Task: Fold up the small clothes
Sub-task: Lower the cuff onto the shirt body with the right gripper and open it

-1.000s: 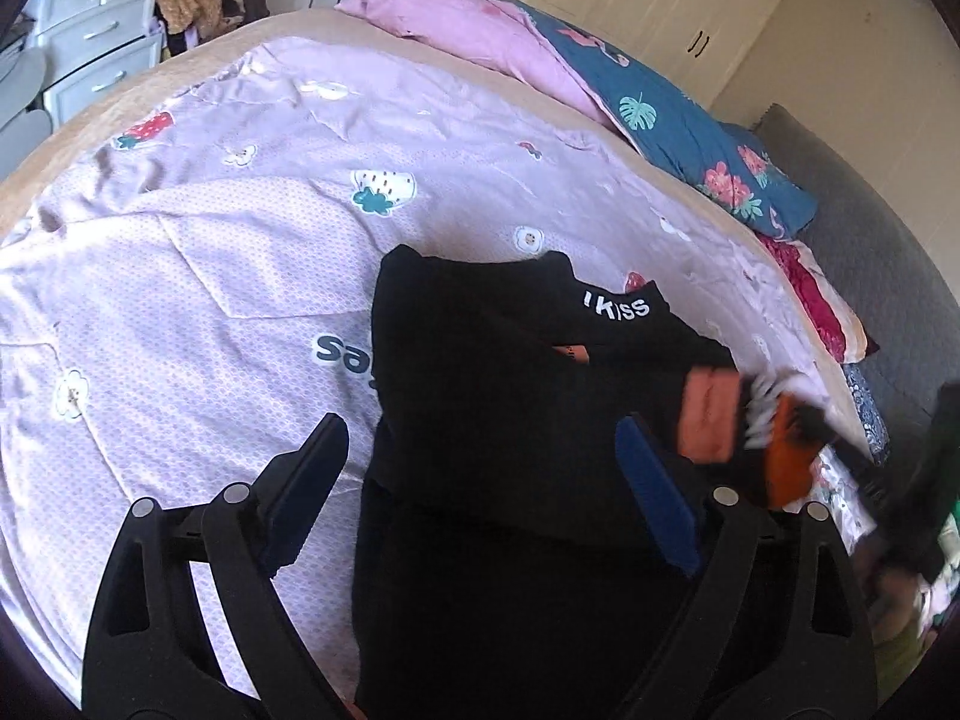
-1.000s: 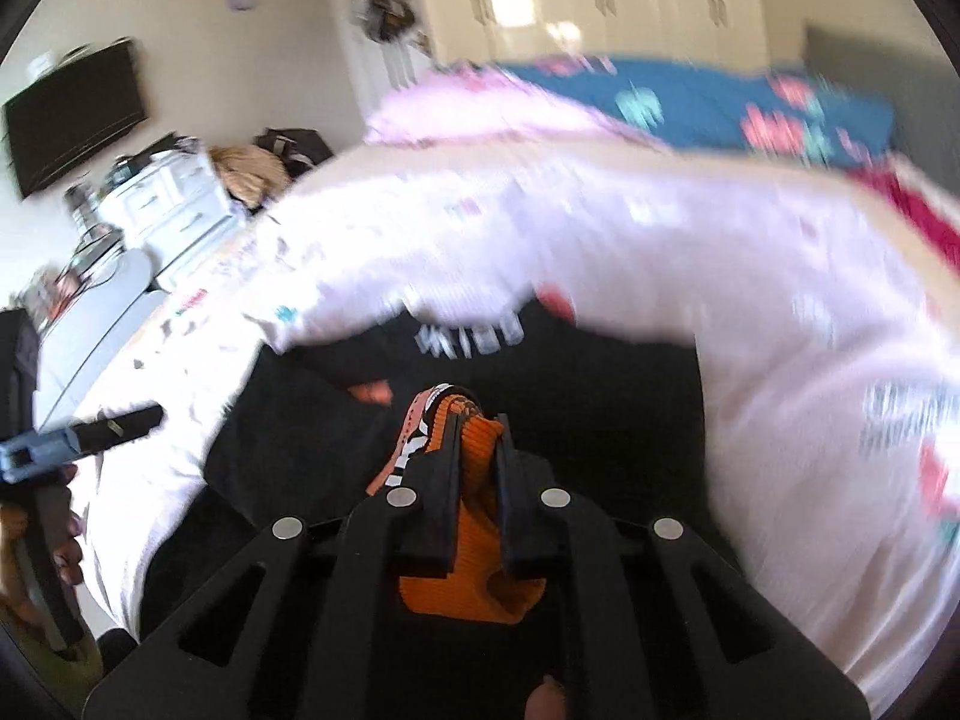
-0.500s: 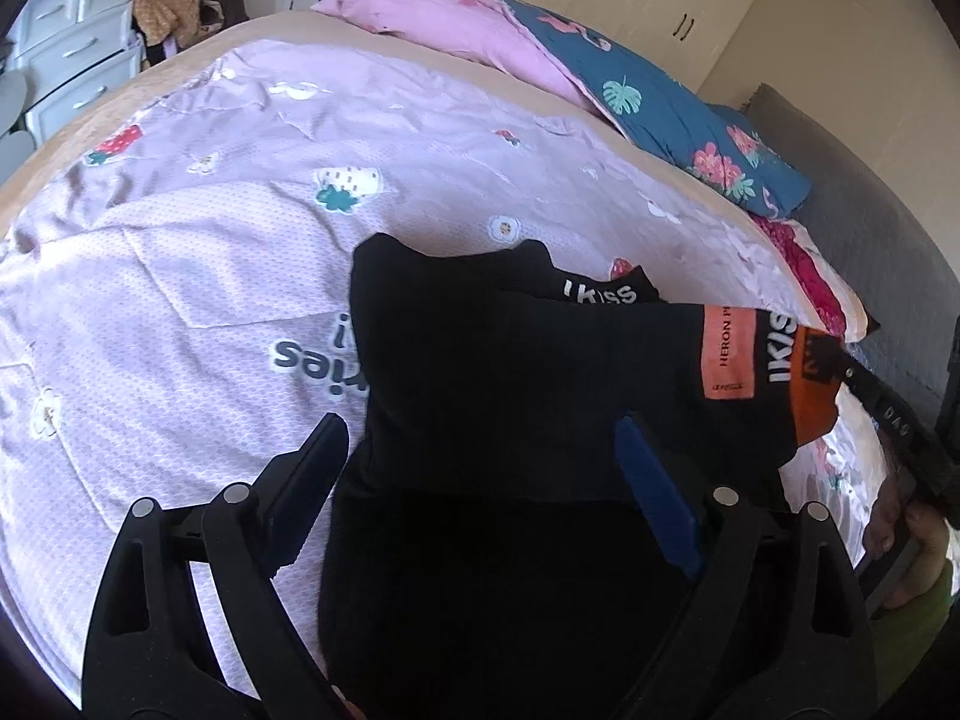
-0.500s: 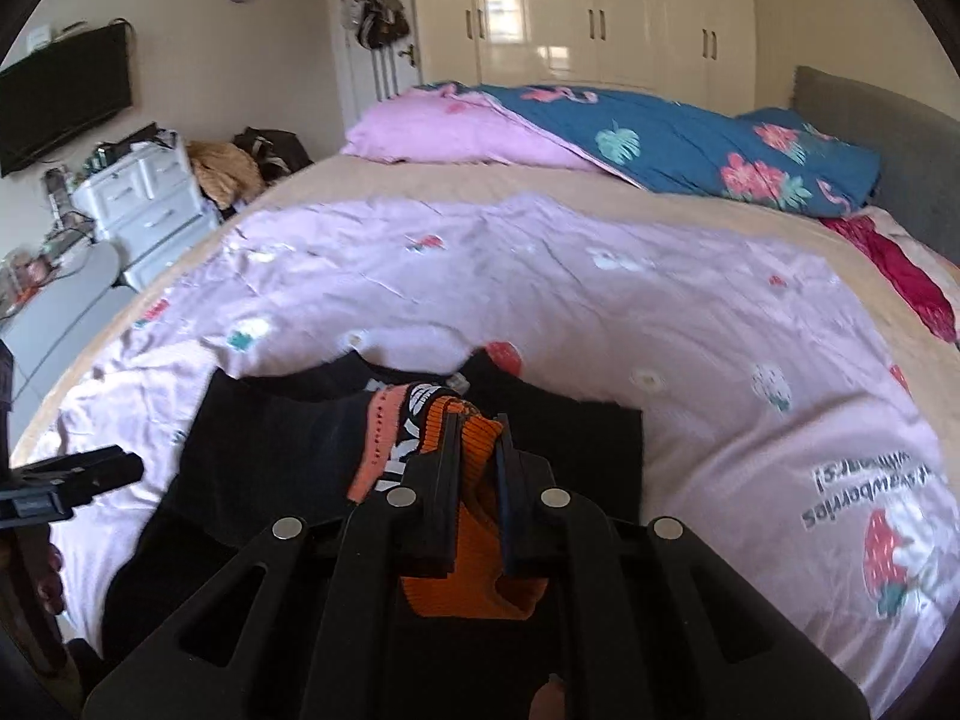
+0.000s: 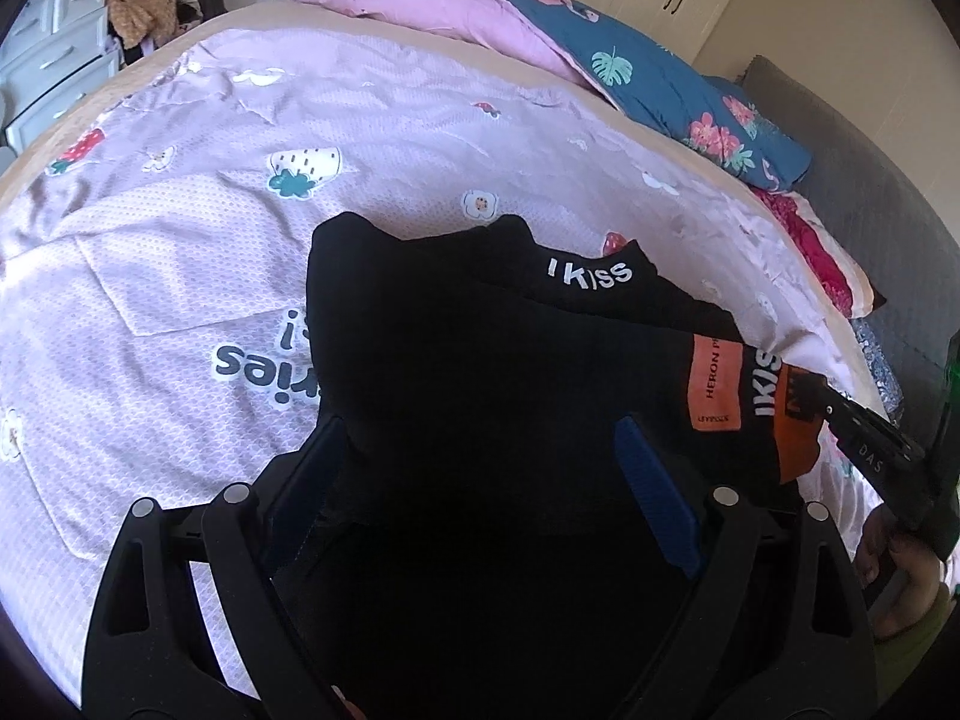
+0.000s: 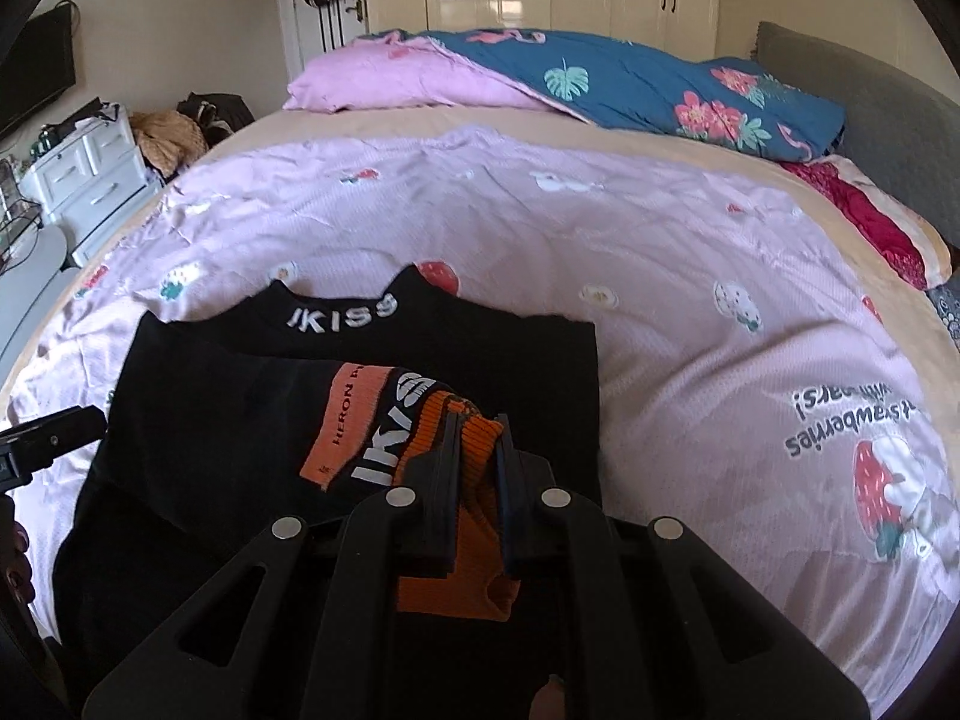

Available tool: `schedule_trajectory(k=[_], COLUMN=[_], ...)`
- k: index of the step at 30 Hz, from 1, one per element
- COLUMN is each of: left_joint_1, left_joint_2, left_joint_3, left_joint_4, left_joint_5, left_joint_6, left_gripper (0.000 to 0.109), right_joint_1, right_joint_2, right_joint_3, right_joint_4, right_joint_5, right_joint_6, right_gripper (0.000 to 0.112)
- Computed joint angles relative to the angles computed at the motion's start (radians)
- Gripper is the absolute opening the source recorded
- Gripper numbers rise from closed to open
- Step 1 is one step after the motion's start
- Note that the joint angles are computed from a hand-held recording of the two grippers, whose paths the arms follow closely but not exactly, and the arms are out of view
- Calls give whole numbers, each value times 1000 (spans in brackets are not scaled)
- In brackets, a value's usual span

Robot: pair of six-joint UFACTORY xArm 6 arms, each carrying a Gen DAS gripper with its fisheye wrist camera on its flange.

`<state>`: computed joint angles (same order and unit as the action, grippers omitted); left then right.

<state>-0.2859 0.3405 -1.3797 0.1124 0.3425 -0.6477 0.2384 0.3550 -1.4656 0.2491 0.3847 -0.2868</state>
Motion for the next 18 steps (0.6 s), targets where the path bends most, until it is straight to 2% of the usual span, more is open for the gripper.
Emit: schedule_trajectory(k=[12,18], left_joint_1=[-9,-12], left_joint_2=[45,83], left_joint_3=[-58,-114], left_joint_4=[-9,-40], left_joint_5=[33,82], left_joint_6=[42,68], left_gripper=[83,83], right_joint_1=[-3,-10], right_joint_2=[24,22], right_joint_3=[-18,-10], right_joint_4=[-84,-106], right_joint_5=[13,2], right_joint_6=[81,104], right_gripper=[12,18])
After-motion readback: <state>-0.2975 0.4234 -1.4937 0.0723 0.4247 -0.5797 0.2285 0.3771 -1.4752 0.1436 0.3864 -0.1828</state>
